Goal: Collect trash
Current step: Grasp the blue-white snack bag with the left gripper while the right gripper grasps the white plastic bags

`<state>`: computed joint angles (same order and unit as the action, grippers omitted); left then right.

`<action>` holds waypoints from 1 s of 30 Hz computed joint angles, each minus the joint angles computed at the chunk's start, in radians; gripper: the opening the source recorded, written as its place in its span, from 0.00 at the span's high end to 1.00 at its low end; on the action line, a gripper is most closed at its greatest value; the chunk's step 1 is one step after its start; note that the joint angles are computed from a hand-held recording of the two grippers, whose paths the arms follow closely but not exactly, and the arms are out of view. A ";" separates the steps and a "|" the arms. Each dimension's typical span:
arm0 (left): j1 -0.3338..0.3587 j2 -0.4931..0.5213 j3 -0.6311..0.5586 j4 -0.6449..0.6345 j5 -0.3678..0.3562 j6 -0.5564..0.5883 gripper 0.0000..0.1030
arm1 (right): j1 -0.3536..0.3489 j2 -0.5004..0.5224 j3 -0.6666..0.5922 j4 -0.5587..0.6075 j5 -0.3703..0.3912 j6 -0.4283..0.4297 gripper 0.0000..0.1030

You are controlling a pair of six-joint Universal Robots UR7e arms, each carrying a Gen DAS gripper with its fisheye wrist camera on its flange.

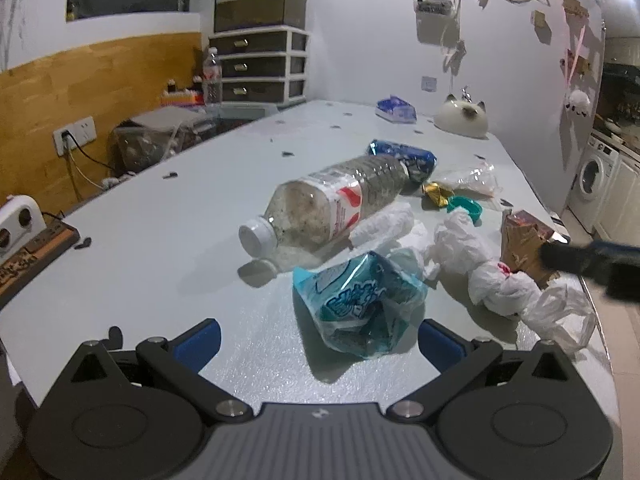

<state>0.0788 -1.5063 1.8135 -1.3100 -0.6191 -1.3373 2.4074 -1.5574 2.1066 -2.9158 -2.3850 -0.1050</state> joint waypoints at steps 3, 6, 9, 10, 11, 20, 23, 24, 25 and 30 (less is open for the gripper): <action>0.009 -0.014 0.015 -0.050 -0.005 0.058 0.00 | -0.026 -0.003 0.005 0.077 0.059 0.035 0.23; 0.018 -0.034 0.042 -0.145 0.003 0.115 0.00 | -0.035 -0.003 0.017 0.113 0.078 0.070 0.33; 0.038 -0.041 0.062 -0.250 0.012 0.125 0.00 | -0.041 0.001 0.037 0.107 0.077 0.065 0.43; 0.047 -0.037 0.065 -0.272 0.016 0.113 0.00 | -0.040 0.002 0.042 0.113 0.071 0.069 0.45; 0.055 -0.030 0.063 -0.287 0.018 0.109 0.00 | -0.040 0.000 0.046 0.118 0.070 0.077 0.49; 0.097 0.034 0.082 -0.417 0.025 0.264 0.03 | -0.016 -0.004 0.064 0.110 0.041 0.071 0.51; 0.090 0.013 0.104 -0.453 0.014 0.277 0.08 | -0.013 -0.016 0.062 0.133 0.049 0.096 0.51; 0.084 0.002 0.112 -0.459 0.013 0.280 0.11 | -0.013 -0.022 0.062 0.142 0.054 0.103 0.51; 0.077 -0.011 0.119 -0.452 0.013 0.280 0.14 | -0.013 -0.026 0.063 0.148 0.057 0.108 0.51; 0.051 -0.051 0.114 -0.342 0.008 0.241 0.41 | -0.014 -0.033 0.062 0.157 0.060 0.117 0.51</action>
<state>0.1302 -1.5577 1.9270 -1.6515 -0.6113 -1.0961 2.3935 -1.5905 2.1691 -2.7590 -2.3251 0.0125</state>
